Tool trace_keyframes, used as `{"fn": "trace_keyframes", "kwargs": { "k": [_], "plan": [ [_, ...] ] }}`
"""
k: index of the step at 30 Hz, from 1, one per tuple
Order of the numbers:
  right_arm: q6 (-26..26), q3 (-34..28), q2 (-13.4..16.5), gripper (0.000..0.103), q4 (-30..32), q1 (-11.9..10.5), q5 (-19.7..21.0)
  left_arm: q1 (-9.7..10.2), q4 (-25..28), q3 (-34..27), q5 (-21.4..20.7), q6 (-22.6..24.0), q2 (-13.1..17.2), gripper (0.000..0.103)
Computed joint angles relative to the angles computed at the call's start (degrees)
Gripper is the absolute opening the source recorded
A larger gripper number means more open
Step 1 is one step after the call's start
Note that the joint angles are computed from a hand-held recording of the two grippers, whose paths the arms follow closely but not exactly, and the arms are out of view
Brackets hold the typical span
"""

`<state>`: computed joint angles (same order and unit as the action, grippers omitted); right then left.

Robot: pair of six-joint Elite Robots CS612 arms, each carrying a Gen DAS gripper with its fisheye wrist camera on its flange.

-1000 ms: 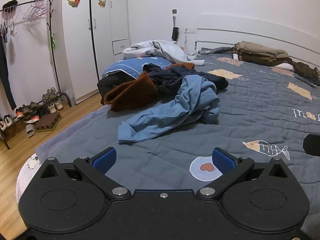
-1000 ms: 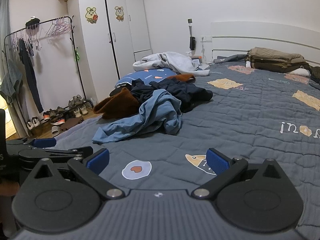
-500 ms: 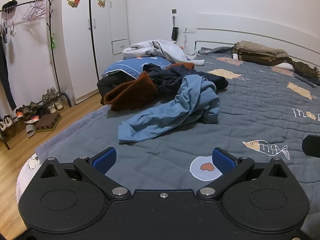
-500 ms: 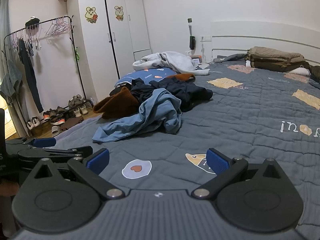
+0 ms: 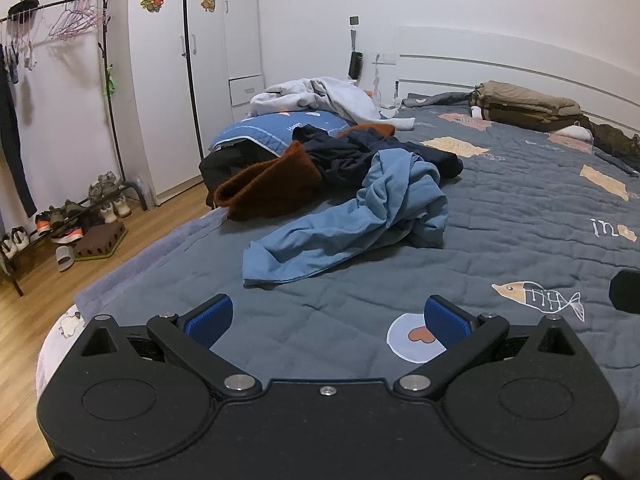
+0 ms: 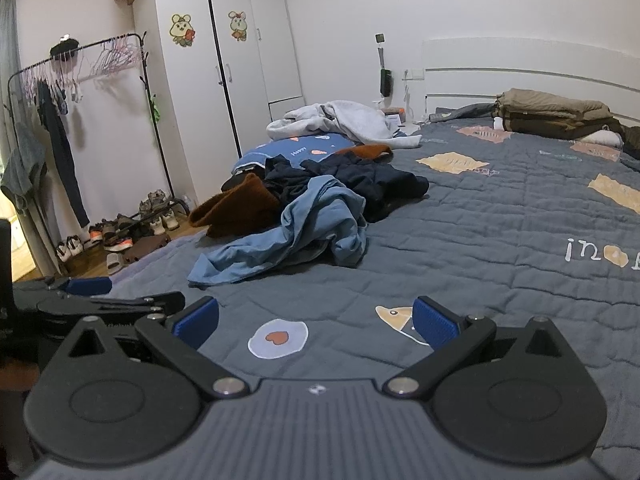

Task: Fold clothes
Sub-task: 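Reach the right tool to the light blue shirt and close on it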

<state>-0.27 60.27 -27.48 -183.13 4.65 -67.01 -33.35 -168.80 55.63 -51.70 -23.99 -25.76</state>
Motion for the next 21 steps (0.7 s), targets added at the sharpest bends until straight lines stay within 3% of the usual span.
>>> {"fn": "trace_keyframes", "kwargs": {
  "k": [8, 14, 21],
  "plan": [
    [0.3, -5.5, 2.0, 0.103, 3.9, 0.3, 0.7, 0.89, -1.4, 0.6, -1.2, -1.3, -0.7, 0.103],
    [1.6, -15.5, 6.8, 0.103, 11.1, 1.1, 2.3, 2.04, -2.2, 0.2, -1.9, -2.4, -0.8, 0.103],
    [0.5, -32.3, 15.3, 0.103, 20.5, 2.5, 3.1, 3.48, -1.3, -0.6, -1.5, -6.6, -0.7, 0.103]
  ]
}}
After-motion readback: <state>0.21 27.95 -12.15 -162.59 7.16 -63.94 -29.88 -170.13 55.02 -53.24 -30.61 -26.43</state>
